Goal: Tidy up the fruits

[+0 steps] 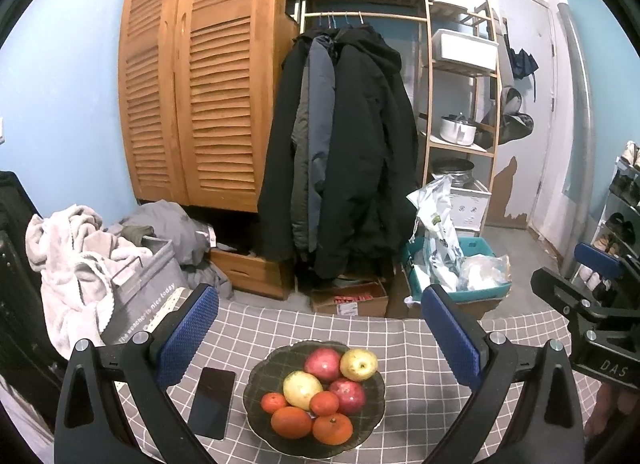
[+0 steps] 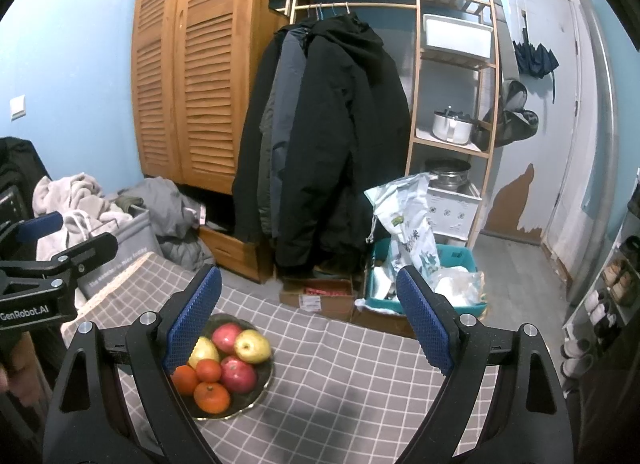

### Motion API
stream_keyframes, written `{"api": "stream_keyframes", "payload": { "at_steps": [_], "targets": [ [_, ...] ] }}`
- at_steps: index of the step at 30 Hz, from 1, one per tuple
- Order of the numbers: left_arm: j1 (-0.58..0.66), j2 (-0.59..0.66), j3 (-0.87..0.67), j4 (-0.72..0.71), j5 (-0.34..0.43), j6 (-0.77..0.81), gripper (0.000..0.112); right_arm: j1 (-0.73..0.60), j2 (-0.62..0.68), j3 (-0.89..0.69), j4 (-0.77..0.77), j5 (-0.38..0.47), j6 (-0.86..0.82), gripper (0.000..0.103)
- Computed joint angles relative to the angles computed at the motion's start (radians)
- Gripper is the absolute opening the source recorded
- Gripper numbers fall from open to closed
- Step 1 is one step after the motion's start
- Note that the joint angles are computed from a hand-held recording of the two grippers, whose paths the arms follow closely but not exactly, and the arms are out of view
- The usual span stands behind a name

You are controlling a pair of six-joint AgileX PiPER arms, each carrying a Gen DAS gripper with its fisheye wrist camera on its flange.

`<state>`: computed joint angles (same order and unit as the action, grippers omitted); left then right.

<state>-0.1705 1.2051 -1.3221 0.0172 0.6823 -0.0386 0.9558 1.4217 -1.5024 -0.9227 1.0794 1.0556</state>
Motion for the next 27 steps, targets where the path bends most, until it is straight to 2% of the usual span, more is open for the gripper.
{"api": "stream_keyframes", "payload": {
  "at_steps": [7,27],
  "targets": [
    [-0.009,-0.003,0.002,0.008,0.001,-0.013,0.102,-0.039,-0.019,-0.009,0.025,-0.014,-0.049,0.088],
    [-0.035,-0.008,-0.007,0.026,0.014,-0.044,0.102,-0.018,-0.018,0.001,0.009,-0.005,-0.029,0.088]
  ]
}}
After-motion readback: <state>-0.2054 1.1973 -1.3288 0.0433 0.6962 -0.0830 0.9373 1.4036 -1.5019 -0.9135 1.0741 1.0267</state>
